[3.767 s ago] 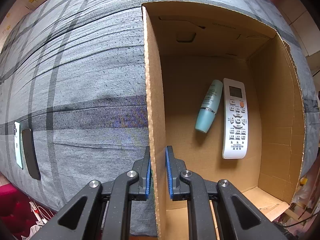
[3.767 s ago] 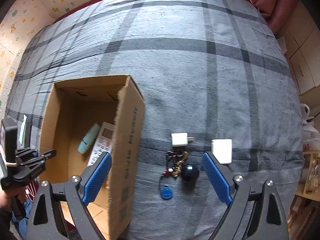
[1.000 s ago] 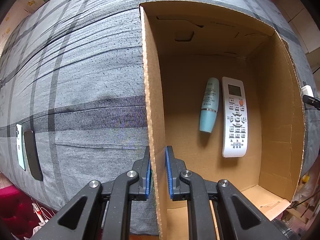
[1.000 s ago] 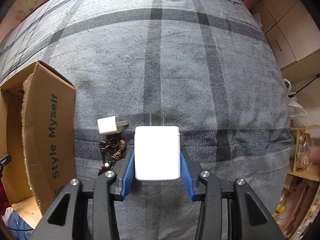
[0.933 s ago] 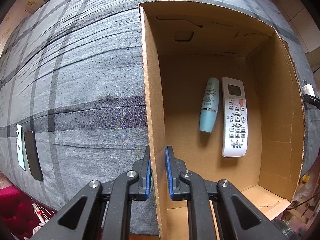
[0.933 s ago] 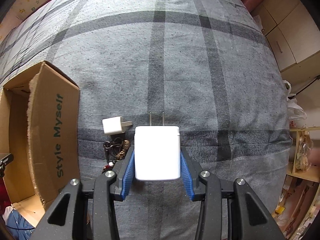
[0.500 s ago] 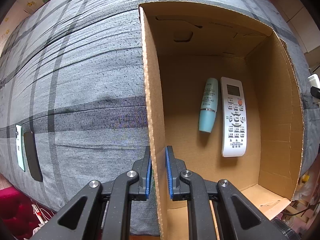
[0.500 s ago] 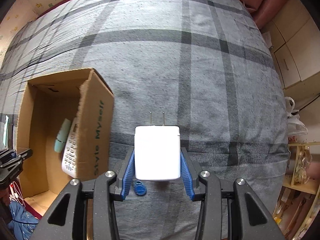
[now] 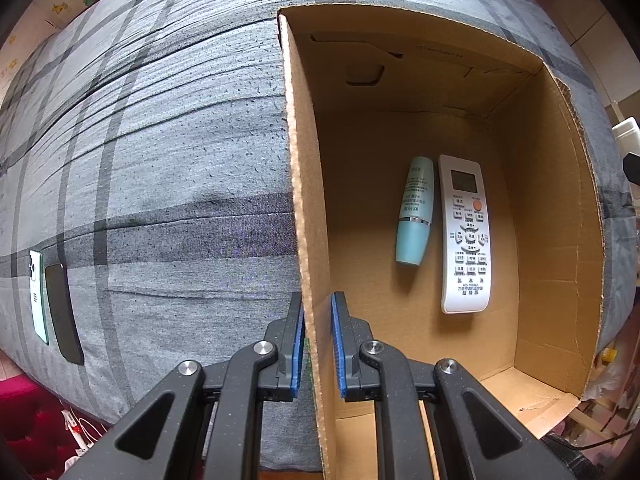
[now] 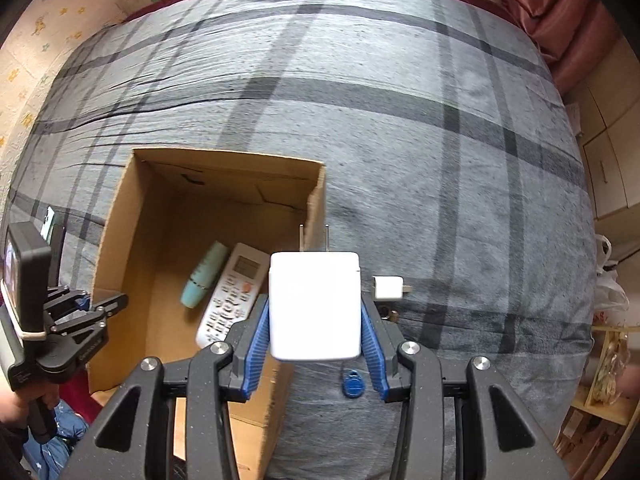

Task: Organize rigid objects
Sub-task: 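Carry the white charger block over the box with the right tool, then lower the charger into the box and open the right tool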

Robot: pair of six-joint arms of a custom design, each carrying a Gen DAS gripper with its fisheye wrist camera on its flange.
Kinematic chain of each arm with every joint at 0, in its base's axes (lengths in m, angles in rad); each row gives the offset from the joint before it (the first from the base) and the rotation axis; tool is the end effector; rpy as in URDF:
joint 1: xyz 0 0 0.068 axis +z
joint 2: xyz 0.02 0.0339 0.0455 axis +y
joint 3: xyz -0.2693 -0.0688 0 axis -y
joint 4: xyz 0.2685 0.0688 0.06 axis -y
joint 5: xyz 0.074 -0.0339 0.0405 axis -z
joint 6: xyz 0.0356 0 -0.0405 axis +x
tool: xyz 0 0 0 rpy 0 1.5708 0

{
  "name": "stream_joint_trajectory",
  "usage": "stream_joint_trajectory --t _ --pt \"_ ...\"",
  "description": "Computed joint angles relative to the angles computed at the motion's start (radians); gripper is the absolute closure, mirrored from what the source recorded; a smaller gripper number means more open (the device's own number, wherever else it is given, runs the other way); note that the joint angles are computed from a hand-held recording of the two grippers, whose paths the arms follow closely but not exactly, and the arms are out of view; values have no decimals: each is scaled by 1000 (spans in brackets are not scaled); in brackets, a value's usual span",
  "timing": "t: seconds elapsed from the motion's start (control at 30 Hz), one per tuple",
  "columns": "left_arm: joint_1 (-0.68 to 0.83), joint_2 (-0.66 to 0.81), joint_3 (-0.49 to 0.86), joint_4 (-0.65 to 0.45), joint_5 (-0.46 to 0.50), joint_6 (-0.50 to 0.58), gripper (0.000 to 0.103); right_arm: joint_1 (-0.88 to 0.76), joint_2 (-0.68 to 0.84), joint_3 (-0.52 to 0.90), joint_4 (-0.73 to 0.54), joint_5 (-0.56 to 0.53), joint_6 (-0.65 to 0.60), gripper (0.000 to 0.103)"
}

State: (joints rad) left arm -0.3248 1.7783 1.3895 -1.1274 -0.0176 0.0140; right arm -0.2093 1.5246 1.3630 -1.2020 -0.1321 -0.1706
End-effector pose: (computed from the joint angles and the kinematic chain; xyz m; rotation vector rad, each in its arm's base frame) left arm 0.3344 -0.1119 0.2213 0.5194 3.0409 0.0138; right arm 0.2990 -0.0587 0.2916 0.0363 2.9104 0.1319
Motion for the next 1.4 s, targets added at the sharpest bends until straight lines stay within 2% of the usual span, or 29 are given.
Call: stream_joint_trajectory --t 0.63,1.4 --pt "28 -9 -11 7 34 14 90 268 106 12 61 -1 22 57" --pt "54 -8 -28 23 45 17 90 339 368 34 213 9 25 57"
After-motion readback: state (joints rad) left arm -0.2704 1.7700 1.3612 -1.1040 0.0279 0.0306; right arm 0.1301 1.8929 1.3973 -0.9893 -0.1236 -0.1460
